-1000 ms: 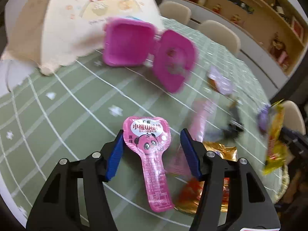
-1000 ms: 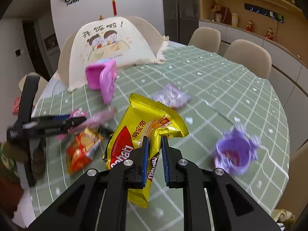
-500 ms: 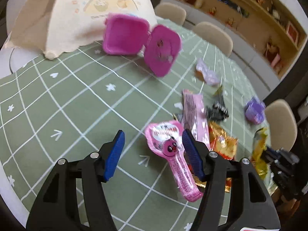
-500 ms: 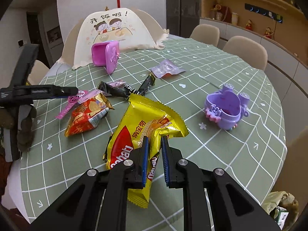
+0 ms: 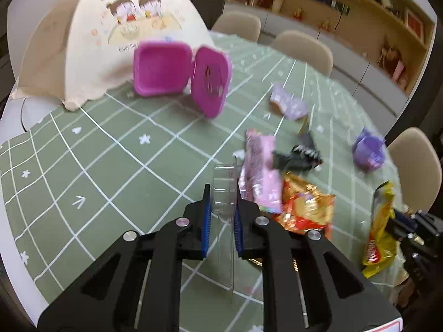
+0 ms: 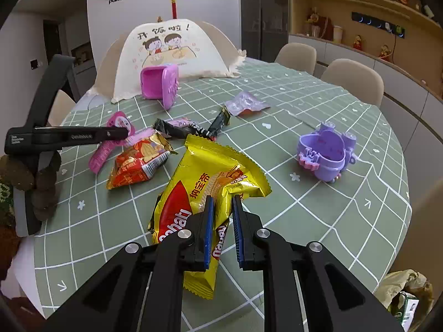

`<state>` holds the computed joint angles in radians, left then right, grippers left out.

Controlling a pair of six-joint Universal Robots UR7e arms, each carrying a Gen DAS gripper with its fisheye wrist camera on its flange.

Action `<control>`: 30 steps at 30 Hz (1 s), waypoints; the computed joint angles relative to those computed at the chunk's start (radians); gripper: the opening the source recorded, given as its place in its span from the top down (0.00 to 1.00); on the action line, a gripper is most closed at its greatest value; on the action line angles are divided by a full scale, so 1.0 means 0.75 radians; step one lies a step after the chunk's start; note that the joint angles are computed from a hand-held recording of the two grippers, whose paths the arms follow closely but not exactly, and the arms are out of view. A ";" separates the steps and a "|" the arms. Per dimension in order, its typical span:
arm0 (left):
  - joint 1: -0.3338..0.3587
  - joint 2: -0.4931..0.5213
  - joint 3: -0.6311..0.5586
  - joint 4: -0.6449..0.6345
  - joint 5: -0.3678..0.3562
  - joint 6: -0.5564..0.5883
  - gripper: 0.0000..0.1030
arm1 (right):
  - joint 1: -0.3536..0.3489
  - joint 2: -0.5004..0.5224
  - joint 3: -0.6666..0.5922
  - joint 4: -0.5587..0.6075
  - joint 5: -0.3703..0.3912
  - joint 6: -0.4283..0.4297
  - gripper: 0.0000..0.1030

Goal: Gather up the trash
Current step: 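Carry the candy stick and Nabati pack over the yellow trash bag with both tools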

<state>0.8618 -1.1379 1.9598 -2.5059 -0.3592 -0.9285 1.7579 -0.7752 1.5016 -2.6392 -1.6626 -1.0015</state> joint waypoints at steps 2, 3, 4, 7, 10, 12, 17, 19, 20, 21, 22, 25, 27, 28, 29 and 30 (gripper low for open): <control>-0.025 -0.006 0.019 -0.060 0.024 0.024 0.87 | -0.004 -0.011 0.001 0.013 0.018 0.009 0.86; -0.035 -0.006 0.023 -0.071 0.032 0.028 0.87 | -0.005 -0.015 0.003 0.017 0.025 0.014 0.86; -0.051 -0.006 0.027 -0.089 0.039 0.040 0.87 | -0.008 -0.022 0.005 0.022 0.036 0.021 0.86; -0.086 0.007 0.022 -0.102 0.052 0.062 0.87 | -0.014 -0.042 0.015 0.021 0.055 0.033 0.86; -0.123 0.036 0.010 -0.124 0.064 0.096 0.87 | -0.021 -0.066 0.035 0.000 0.074 0.033 0.86; -0.142 0.066 -0.007 -0.171 0.056 0.146 0.87 | -0.026 -0.087 0.048 -0.012 0.086 0.030 0.86; -0.169 0.164 -0.072 -0.280 0.018 0.273 0.87 | -0.054 -0.156 0.088 -0.062 0.121 0.024 0.86; -0.175 0.214 -0.110 -0.336 -0.020 0.334 0.87 | -0.075 -0.186 0.096 -0.078 0.133 0.021 0.86; -0.176 0.249 -0.141 -0.362 -0.048 0.374 0.87 | -0.085 -0.199 0.099 -0.087 0.138 0.020 0.86; -0.178 0.284 -0.174 -0.378 -0.070 0.408 0.87 | -0.095 -0.212 0.102 -0.095 0.142 0.020 0.86; -0.179 0.313 -0.202 -0.386 -0.086 0.434 0.87 | -0.110 -0.229 0.105 -0.108 0.146 0.019 0.86; -0.177 0.434 -0.324 -0.419 -0.155 0.538 0.87 | -0.159 -0.273 0.096 -0.118 0.145 0.027 0.86; -0.173 0.527 -0.427 -0.428 -0.209 0.608 0.87 | -0.183 -0.291 0.083 -0.112 0.133 0.022 0.86; -0.171 0.561 -0.460 -0.444 -0.227 0.638 0.87 | -0.203 -0.305 0.071 -0.117 0.121 0.008 0.86; -0.171 0.617 -0.516 -0.471 -0.255 0.682 0.87 | -0.215 -0.311 0.063 -0.122 0.116 0.000 0.86; -0.169 0.657 -0.558 -0.490 -0.280 0.711 0.87 | -0.236 -0.320 0.046 -0.126 0.112 -0.007 0.86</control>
